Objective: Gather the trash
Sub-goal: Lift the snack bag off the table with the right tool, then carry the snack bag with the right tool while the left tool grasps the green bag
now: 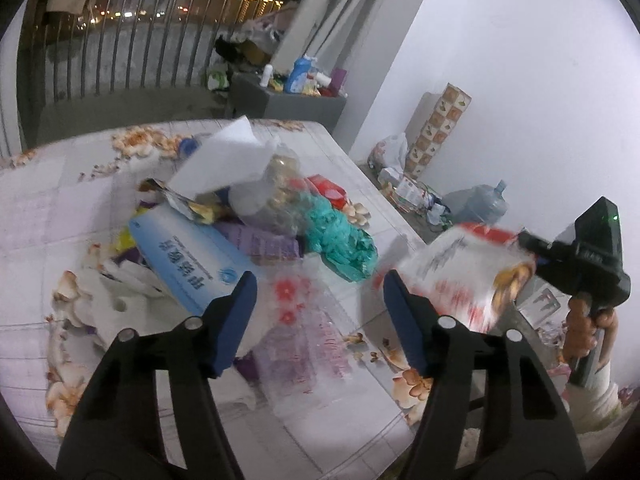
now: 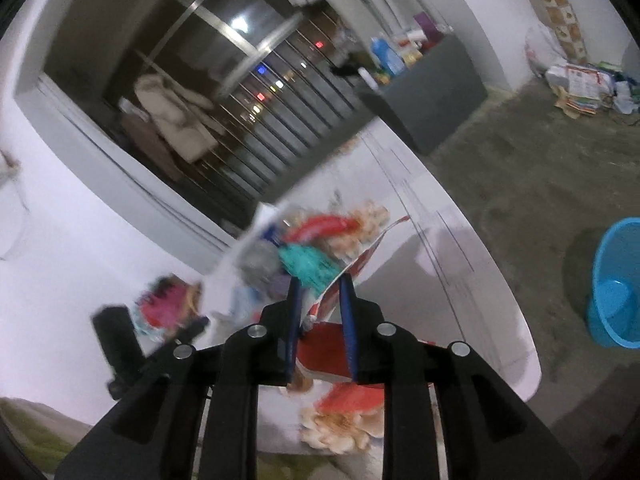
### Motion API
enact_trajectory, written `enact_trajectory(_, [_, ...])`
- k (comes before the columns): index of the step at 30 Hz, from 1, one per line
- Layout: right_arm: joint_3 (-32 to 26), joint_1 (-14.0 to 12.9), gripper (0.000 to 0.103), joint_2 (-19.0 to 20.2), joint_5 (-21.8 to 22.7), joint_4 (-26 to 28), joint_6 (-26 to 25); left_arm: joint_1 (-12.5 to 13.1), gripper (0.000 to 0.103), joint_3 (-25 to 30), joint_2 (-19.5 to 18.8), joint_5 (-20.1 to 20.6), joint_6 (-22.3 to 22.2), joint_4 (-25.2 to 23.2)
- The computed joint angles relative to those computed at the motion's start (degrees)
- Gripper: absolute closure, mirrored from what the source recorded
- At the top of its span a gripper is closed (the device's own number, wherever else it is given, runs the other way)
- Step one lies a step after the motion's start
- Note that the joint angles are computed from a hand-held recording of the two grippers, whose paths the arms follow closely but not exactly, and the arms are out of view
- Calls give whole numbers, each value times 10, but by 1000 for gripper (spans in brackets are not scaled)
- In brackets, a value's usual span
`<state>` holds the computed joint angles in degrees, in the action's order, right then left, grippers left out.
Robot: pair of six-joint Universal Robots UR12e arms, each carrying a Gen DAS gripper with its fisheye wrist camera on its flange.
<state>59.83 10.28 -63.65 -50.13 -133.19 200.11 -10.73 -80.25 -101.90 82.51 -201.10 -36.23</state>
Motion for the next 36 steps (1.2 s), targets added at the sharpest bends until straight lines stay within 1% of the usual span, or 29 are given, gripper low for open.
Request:
enact_trajectory(2, [2, 3, 82, -3, -10, 14, -13, 0, 47, 5, -7, -10, -1, -3])
enact_trajectory(4, [7, 1, 82, -4, 2, 10, -11, -1, 49, 11, -12, -16, 0, -8])
enact_trajectory(8, [9, 0, 82, -3, 22, 8, -9, -2, 50, 19, -19, -19, 0, -13])
enact_trajectory(10, [14, -2, 85, -3, 31, -4, -8, -4, 50, 25, -24, -16, 3, -15])
enact_trajectory(13, [15, -1, 88, -4, 26, -18, 0, -6, 52, 42, -35, -14, 7, -26])
enact_trajectory(15, [13, -3, 89, -3, 24, -31, 15, -7, 54, 56, -44, -22, 9, -34])
enact_trajectory(17, [10, -4, 89, -1, 11, -45, 27, -9, 55, 70, -53, -25, 11, -42])
enact_trajectory(19, [3, -2, 89, 2, -14, -59, 35, -11, 55, 89, -67, -33, 15, -49])
enact_trajectory(21, [-4, 2, 89, 4, -53, -70, 38, -14, 55, 110, -82, -34, 17, -67])
enact_trajectory(23, [-12, 6, 89, 7, -81, -77, 39, -17, 55, 138, -101, -36, 11, -95])
enact_trajectory(24, [-16, 7, 89, 10, -91, -83, 43, -18, 55, 149, -109, -36, 7, -106])
enact_trajectory(25, [-18, 7, 89, 12, -98, -89, 47, -21, 55, 167, -121, -32, -3, -129])
enact_trajectory(30, [-25, 6, 89, 21, -113, -101, 58, -26, 53, 210, -155, -16, -56, -180])
enact_trajectory(32, [-24, 3, 89, 22, -112, -106, 64, -31, 41, 229, -168, 6, -86, -208])
enact_trajectory(34, [-24, 1, 89, 24, -113, -110, 68, -36, 39, 246, -180, 32, -126, -229])
enact_trajectory(36, [-23, -2, 89, 26, -110, -112, 74, -38, 37, 251, -186, 41, -147, -234])
